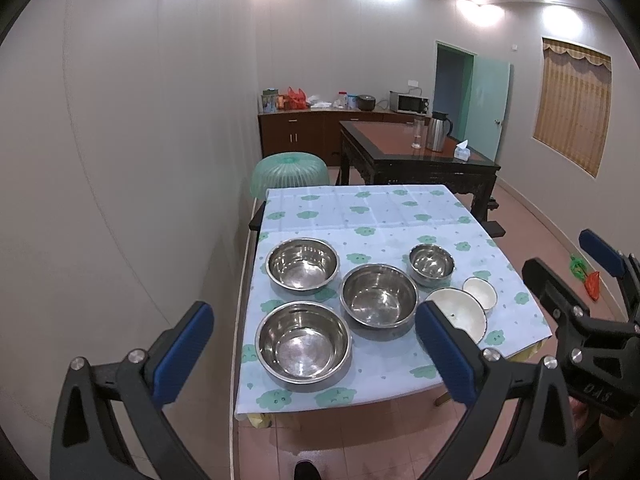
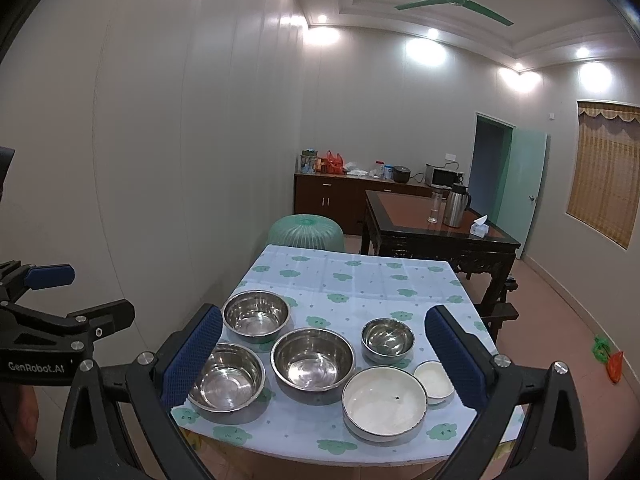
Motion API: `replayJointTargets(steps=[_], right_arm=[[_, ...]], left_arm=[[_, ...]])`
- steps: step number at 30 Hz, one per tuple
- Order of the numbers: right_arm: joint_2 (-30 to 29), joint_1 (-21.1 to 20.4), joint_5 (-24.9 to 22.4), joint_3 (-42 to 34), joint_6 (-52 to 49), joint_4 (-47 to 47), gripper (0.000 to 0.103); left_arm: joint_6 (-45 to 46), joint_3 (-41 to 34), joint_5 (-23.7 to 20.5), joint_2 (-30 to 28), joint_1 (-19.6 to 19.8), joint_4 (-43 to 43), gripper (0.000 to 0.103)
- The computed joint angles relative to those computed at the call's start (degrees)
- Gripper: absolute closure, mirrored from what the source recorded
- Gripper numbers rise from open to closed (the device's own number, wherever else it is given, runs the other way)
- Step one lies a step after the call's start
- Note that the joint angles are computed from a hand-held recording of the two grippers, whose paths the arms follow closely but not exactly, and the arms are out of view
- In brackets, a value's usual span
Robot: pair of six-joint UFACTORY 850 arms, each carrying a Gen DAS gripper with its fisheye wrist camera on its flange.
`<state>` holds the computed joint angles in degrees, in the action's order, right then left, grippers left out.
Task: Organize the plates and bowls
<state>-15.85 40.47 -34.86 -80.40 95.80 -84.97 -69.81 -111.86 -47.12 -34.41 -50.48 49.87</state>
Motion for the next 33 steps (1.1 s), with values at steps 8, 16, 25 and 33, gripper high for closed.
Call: replayJointTargets(steps=[8, 16, 25, 33], right_arm=[[-2.3, -1.1, 1.0, -2.6, -1.9, 1.8, 0.001], [-7.1, -2.2, 1.4, -8.4, -7.0, 6.3, 0.001], [-13.3, -3.5, 1.0, -16.4, -15.3, 14.8, 0.001], [-20.5, -3.7, -1.3, -26.6, -23.9, 22.4, 0.001]], left_arm=[[4.1, -4.3, 0.6, -3.3, 2.1, -3.2, 0.001], [11.0, -11.2, 1.7, -8.5, 5.6, -8.9, 0.001], [18.4, -17.5, 1.8, -13.5, 9.1, -16.0, 0.001], [25.0, -22.2, 1.7, -17.3, 12.1, -22.0, 0.001]])
